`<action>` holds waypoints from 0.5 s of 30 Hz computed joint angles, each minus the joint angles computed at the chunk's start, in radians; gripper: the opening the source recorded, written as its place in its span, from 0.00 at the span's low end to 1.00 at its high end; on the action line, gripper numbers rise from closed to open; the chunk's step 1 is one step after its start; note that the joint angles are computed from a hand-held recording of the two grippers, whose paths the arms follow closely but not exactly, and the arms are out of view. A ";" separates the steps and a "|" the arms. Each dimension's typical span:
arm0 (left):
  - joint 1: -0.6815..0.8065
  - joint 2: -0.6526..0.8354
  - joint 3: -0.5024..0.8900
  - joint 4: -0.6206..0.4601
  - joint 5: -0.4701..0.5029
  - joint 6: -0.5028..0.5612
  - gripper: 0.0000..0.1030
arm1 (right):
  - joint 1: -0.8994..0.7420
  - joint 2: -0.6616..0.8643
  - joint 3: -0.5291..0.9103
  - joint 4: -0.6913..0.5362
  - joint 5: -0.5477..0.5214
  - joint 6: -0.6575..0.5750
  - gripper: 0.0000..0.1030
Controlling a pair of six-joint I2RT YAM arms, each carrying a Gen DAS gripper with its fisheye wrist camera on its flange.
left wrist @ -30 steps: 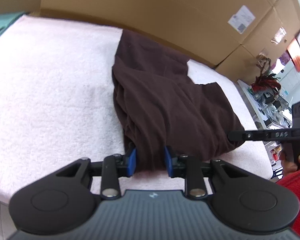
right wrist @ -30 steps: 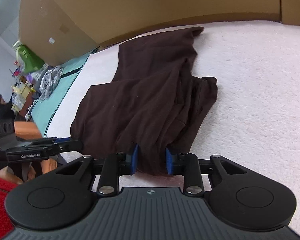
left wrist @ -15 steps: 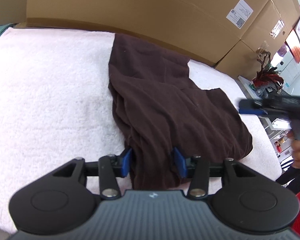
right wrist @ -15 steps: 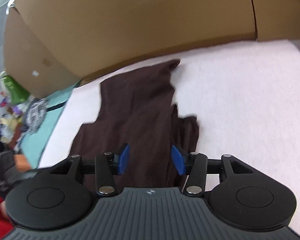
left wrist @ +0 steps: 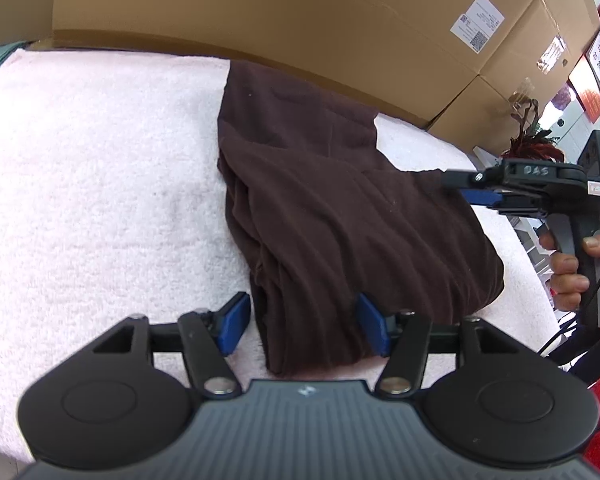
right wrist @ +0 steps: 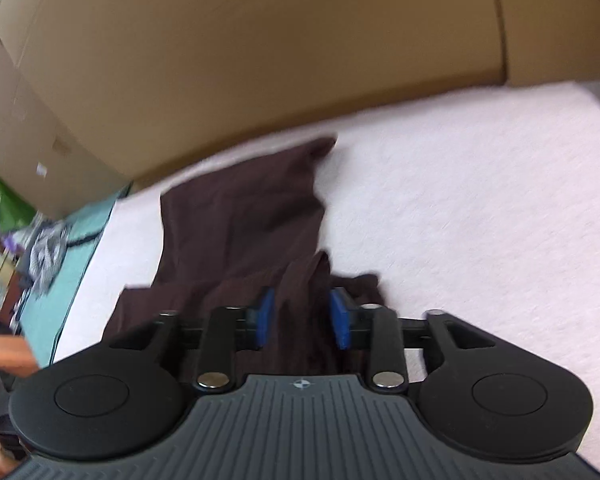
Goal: Fold clothes
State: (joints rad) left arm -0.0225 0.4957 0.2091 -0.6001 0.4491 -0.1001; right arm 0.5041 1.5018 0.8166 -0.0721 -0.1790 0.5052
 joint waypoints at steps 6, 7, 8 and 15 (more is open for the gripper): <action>-0.006 0.079 0.013 0.053 0.007 0.013 0.64 | 0.020 0.078 0.046 -0.033 -0.021 0.001 0.53; -0.008 0.087 0.014 0.058 0.006 0.014 0.64 | 0.034 0.100 0.059 -0.037 -0.012 -0.010 0.52; -0.010 0.091 0.014 0.061 0.005 0.014 0.65 | 0.045 0.112 0.068 -0.042 -0.003 -0.021 0.46; 0.054 0.100 0.011 0.058 0.070 0.036 0.68 | -0.004 0.051 0.011 0.041 -0.143 0.052 0.22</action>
State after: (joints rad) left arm 0.0314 0.5959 0.2204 -0.5418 0.5191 -0.0643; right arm 0.5000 1.5524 0.8274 -0.0308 -0.3222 0.5576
